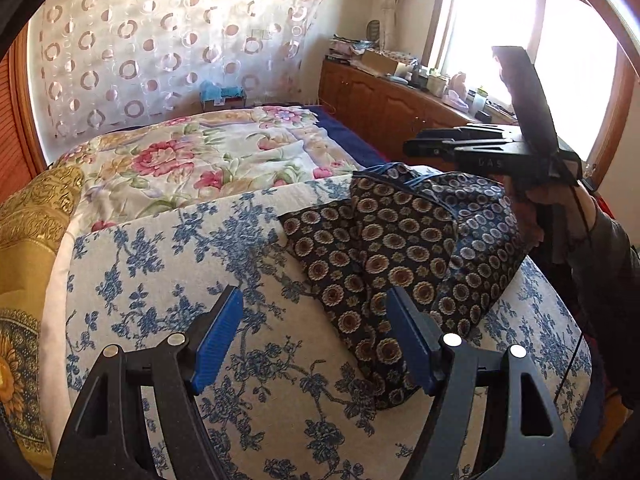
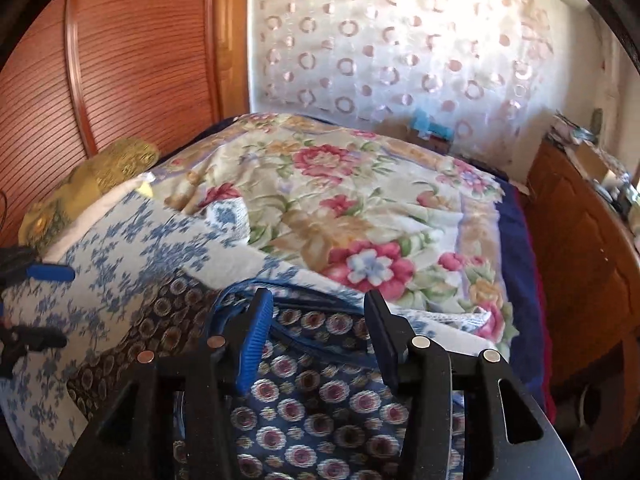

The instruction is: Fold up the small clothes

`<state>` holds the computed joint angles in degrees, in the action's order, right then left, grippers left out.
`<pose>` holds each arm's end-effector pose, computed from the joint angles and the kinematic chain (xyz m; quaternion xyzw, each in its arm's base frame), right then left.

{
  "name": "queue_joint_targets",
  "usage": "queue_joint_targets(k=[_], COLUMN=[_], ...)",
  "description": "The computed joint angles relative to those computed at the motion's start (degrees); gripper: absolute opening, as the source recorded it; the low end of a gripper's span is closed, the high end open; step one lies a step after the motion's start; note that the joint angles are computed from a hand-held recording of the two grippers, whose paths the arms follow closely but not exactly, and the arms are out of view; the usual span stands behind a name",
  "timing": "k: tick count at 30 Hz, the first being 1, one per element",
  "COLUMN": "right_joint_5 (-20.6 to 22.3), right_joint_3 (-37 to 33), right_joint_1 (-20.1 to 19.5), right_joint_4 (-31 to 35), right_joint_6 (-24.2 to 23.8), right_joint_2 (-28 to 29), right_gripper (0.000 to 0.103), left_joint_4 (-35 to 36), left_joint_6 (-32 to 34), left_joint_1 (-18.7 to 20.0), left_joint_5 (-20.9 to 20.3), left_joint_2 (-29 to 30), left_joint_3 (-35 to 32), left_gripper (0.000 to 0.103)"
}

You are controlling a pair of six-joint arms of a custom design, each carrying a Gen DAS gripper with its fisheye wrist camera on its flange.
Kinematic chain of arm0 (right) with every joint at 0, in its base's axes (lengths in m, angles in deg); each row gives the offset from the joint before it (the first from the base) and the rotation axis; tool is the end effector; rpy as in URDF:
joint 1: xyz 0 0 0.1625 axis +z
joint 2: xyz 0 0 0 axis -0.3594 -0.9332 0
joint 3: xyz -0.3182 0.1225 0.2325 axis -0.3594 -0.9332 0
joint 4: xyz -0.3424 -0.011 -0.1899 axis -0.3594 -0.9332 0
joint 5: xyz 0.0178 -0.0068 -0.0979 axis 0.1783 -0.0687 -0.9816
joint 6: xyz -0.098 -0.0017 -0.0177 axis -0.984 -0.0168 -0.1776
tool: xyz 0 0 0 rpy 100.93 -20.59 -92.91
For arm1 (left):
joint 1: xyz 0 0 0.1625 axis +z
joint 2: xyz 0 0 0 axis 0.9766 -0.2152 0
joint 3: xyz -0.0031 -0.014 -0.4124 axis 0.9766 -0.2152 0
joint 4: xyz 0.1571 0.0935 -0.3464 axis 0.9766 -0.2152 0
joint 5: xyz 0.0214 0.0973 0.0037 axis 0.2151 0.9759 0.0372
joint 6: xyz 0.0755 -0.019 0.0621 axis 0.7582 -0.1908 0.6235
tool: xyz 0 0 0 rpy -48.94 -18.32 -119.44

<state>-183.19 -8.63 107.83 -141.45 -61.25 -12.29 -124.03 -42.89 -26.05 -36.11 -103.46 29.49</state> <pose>0.0477 -0.7773 0.4418 0.1926 -0.8249 0.3809 0.3707 -0.3843 -0.7398 -0.0086 0.4686 0.8628 -0.1556 0.1089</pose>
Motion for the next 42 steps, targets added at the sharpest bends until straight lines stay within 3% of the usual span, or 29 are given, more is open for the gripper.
queue_joint_targets(k=[8, 15, 19, 28, 31, 38, 40, 41, 42], right_joint_5=[-1.43, -4.54, -5.56, -4.66, -4.12, -1.07, 0.19, 1.17, 1.21], right_joint_3=[13.66, 20.47, 21.41, 20.82, 21.03, 21.11, 21.07, 20.95, 21.03], right_joint_1=[-0.27, -1.63, -2.37, -3.34, -3.52, -4.97, -5.23, -5.46, -5.48], right_joint_4=[-11.04, -11.44, -10.31, -8.94, -9.3, -7.96, -7.33, -6.63, -7.1], right_joint_6=[1.74, 5.05, 7.1, 10.28, 10.57, 12.3, 12.53, 12.59, 12.26], right_joint_2=[-7.32, -11.43, -11.95, -12.33, -12.47, -12.9, -13.07, -13.16, -13.13], right_gripper=[0.049, 0.049, 0.049, 0.049, 0.049, 0.049, 0.043, 0.025, 0.017], left_joint_4=[5.11, 9.92, 9.9, 0.31, 2.4, 6.82, 7.89, 8.67, 9.93], left_joint_6=[1.22, 4.25, 6.08, 5.25, 3.33, 0.05, -0.41, -0.78, -1.18], left_joint_1=[-0.8, -1.89, -2.33, -1.45, -0.47, 0.52, 0.61, 0.58, 0.66], left_joint_5=[-2.42, -2.03, -0.5, 9.5, 10.12, 5.97, 5.11, 4.84, 4.56], left_joint_2=[2.56, 6.62, 7.96, 10.63, 11.55, 11.88, 12.12, 12.41, 12.84], left_joint_3=[-4.01, -8.7, -9.92, -14.44, -18.01, -19.86, -20.15, -20.69, -21.58], left_gripper=[0.075, 0.075, 0.075, 0.075, 0.075, 0.075, 0.075, 0.075, 0.075])
